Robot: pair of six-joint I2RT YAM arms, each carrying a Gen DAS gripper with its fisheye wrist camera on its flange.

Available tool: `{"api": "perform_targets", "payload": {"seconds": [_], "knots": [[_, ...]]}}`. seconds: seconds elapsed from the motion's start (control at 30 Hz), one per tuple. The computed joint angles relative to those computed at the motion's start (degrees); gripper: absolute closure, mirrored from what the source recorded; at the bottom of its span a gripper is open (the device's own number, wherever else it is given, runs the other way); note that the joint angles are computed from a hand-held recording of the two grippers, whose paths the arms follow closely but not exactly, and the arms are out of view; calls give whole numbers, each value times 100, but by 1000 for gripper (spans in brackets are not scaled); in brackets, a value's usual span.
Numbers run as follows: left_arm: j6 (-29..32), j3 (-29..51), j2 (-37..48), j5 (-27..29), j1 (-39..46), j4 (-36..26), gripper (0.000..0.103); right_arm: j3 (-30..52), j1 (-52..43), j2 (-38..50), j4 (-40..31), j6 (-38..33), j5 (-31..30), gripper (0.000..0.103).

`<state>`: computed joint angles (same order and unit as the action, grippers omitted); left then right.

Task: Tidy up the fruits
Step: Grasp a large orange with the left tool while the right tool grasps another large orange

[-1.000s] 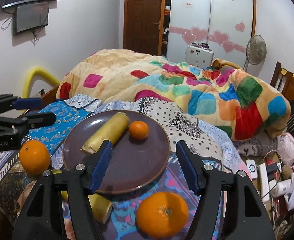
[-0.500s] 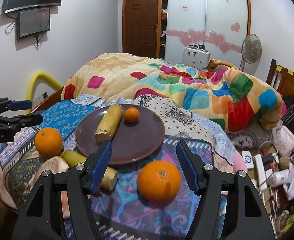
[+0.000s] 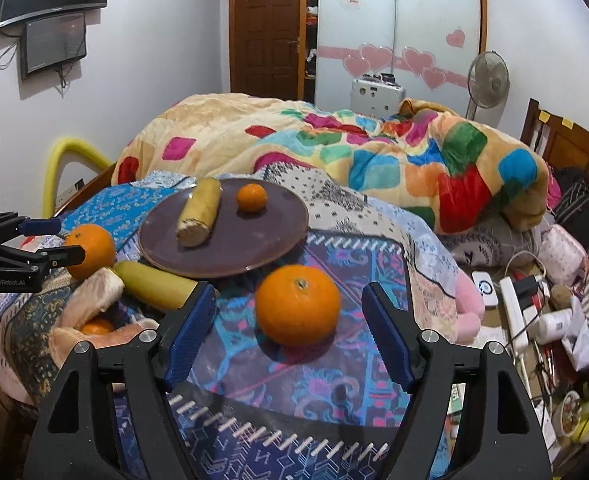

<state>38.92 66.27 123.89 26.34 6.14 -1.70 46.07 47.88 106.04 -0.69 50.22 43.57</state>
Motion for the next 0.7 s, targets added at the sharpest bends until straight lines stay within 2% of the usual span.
{"api": "perform_targets", "payload": {"seconds": [0.27, 0.43, 0.7], "knots": [[8, 335, 381, -62, -80, -204, 26, -93, -176, 302, 204, -16, -327, 29], [0, 508, 567, -129, -150, -276, 26, -69, -471, 542, 554, -195, -801, 29], [-122, 865, 809, -67, -204, -538, 26, 164, -643, 791, 563, -353, -1047, 29]]}}
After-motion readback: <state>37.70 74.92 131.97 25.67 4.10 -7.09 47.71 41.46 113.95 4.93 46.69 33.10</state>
